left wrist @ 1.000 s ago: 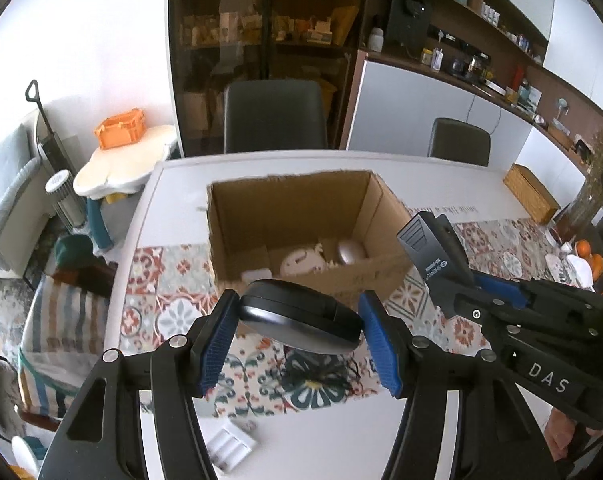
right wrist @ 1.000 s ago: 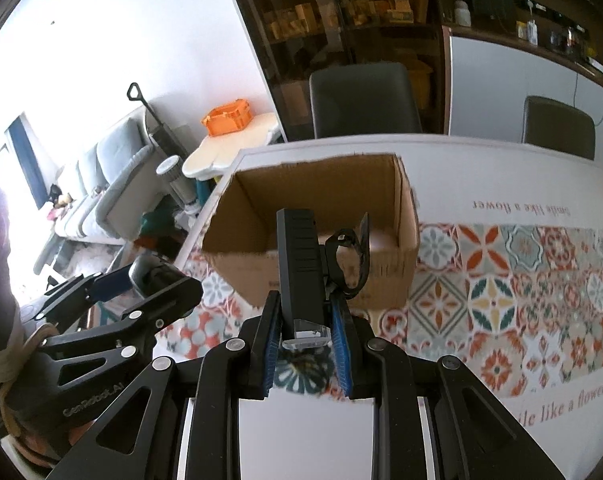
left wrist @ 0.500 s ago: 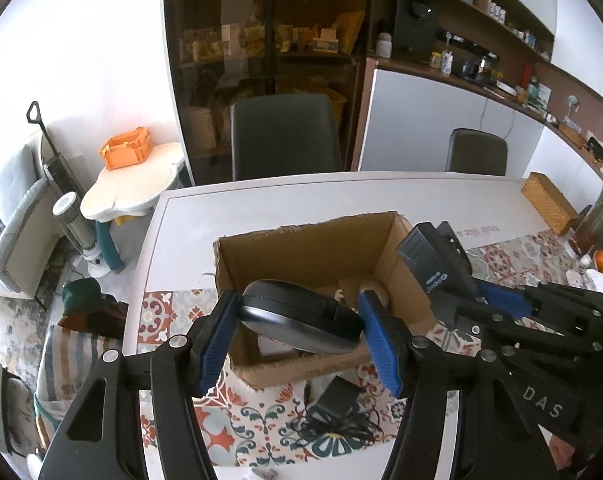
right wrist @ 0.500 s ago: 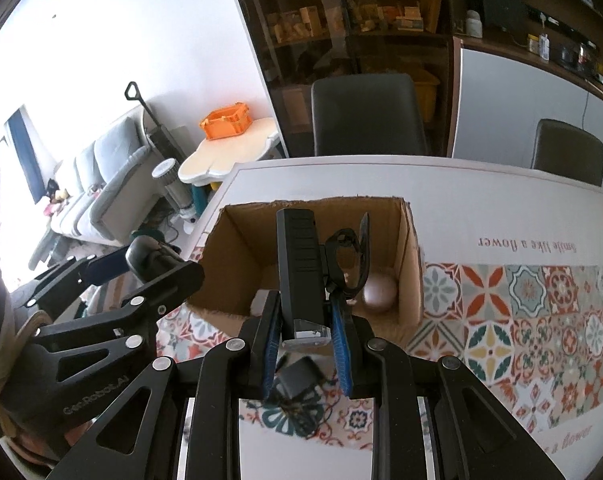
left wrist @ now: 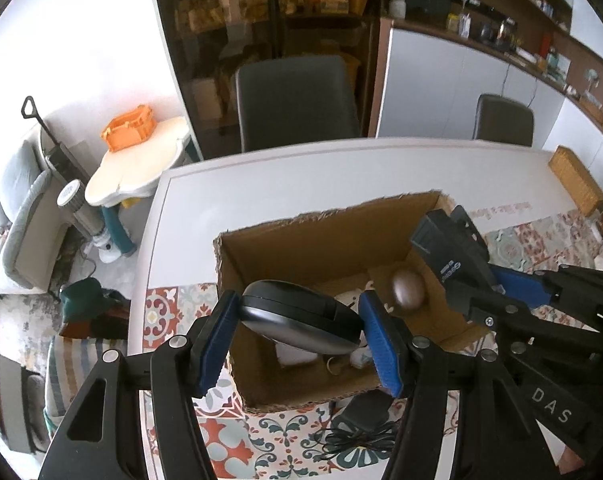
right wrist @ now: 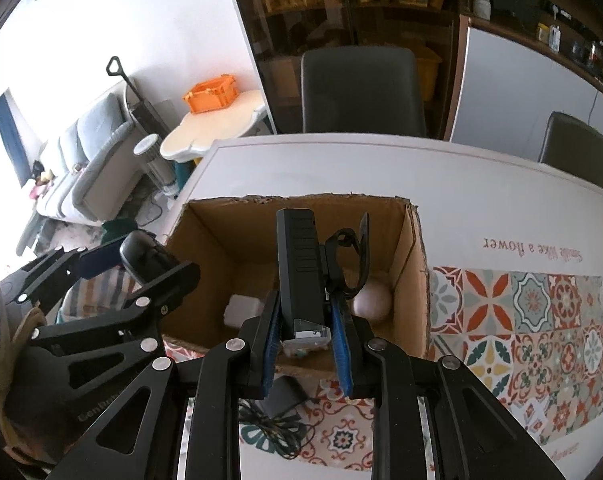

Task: Organize rigid objects
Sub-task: 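Open both tools to drop the puck and plug into the box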

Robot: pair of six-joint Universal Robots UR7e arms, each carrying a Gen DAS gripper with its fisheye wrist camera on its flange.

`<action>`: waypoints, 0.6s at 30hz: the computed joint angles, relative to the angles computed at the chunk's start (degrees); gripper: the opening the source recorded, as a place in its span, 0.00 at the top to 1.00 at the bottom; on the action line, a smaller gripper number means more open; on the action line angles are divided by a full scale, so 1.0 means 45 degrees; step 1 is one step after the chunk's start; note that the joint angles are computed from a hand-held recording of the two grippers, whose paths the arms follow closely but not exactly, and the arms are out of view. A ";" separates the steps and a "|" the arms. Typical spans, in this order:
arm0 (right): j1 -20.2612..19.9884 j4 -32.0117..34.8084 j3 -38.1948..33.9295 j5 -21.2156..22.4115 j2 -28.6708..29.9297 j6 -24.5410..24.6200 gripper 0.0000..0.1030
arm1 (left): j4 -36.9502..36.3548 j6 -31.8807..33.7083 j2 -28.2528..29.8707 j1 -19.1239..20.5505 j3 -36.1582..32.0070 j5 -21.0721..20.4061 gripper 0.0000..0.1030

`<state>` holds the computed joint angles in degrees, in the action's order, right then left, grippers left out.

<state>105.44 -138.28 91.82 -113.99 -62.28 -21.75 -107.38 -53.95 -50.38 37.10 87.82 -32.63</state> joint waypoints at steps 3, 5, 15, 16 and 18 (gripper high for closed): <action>-0.0077 0.0233 -0.0182 -0.0022 0.0187 0.0160 0.76 | 0.0647 -0.0551 0.0031 0.0093 -0.0153 0.0053 0.37; -0.0122 0.0207 -0.0255 -0.0030 0.0293 0.0160 0.70 | 0.1020 -0.0926 -0.0071 0.0077 -0.0109 0.0224 0.34; -0.0012 -0.0195 0.0275 -0.0475 -0.0021 0.0454 0.43 | 0.2152 -0.2650 -0.0985 -0.0438 0.0791 0.0588 0.25; 0.0026 -0.0296 0.0405 -0.0480 -0.0110 0.0445 0.43 | 0.2048 -0.2768 -0.1167 -0.0562 0.1051 0.0527 0.24; 0.0111 -0.0595 0.0845 -0.0334 -0.0426 0.0276 0.43 | 0.2109 -0.2989 -0.1354 -0.0693 0.1272 0.0482 0.24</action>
<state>105.94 -140.96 95.63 -115.50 -64.20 -20.50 -97.89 -67.40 -56.48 33.99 93.55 -30.46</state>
